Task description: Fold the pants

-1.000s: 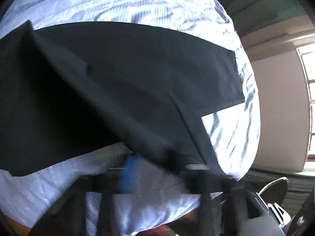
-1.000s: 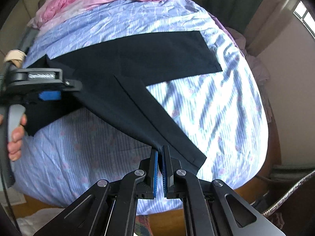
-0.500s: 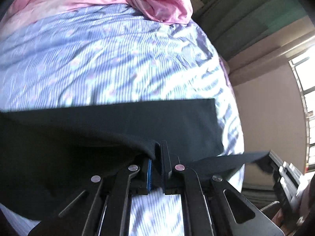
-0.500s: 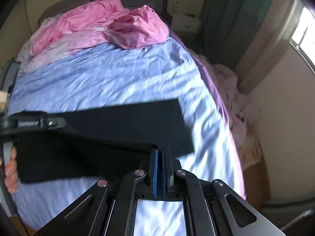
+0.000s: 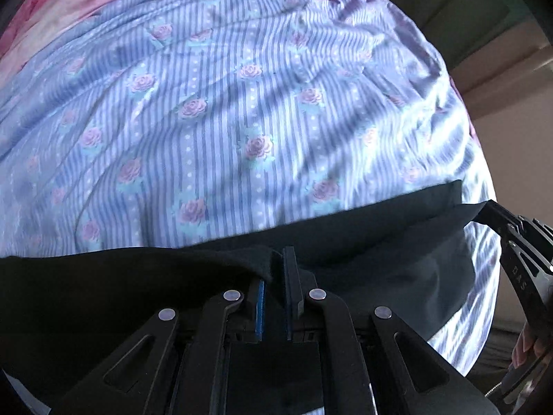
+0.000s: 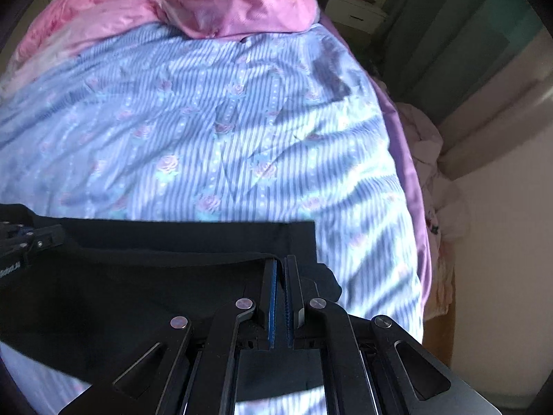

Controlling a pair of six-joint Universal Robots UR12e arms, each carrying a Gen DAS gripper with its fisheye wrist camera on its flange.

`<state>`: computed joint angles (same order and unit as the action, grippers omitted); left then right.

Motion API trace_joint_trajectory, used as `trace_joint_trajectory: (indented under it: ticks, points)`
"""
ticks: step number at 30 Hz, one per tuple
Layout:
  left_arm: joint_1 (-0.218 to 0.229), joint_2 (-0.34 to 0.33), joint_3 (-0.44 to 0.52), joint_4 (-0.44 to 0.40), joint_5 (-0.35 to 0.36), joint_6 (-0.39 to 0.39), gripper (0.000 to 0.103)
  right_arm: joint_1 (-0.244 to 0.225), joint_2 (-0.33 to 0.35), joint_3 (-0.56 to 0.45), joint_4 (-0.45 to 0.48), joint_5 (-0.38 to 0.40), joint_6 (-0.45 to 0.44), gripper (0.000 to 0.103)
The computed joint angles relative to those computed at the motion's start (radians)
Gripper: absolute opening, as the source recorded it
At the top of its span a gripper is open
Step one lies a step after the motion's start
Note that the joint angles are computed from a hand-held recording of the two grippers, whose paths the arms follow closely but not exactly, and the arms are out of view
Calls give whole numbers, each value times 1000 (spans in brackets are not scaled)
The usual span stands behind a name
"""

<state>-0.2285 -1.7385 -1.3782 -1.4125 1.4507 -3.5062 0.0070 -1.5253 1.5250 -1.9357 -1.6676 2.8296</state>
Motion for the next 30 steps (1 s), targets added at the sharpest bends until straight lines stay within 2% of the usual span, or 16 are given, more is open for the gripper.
trace_joint_trajectory:
  ticks: [7,11,13,14,16,17,19,21,26,28,30]
  points:
    - [2,-36,21,-8,5,-1,11,-1,47,-22,8,-14,6,4]
    - [-3,-64,55,-59,17,2,11,3,66,-32,12,-30,18,4]
    - [-8,-69,66,-69,25,5,11,-2,67,-29,14,-11,23,5]
    - [-10,-70,73,-74,28,7,14,-11,63,-28,23,11,35,8]
    - [-15,-73,88,-70,25,12,23,-28,47,-20,22,44,64,37]
    - [-16,-66,85,-55,20,11,29,-35,31,-3,-13,30,84,57]
    - [-21,-47,66,-6,10,5,40,-45,-8,45,-114,-27,105,60]
    - [-31,-41,65,9,5,24,55,-81,-49,76,-135,13,124,60]
    - [-79,-14,39,96,67,114,66,-164,-137,144,-104,104,193,60]
    - [-91,0,24,132,75,152,69,-179,-163,171,-97,121,206,60]
    - [-114,14,17,158,124,159,69,-194,-189,200,-79,144,215,60]
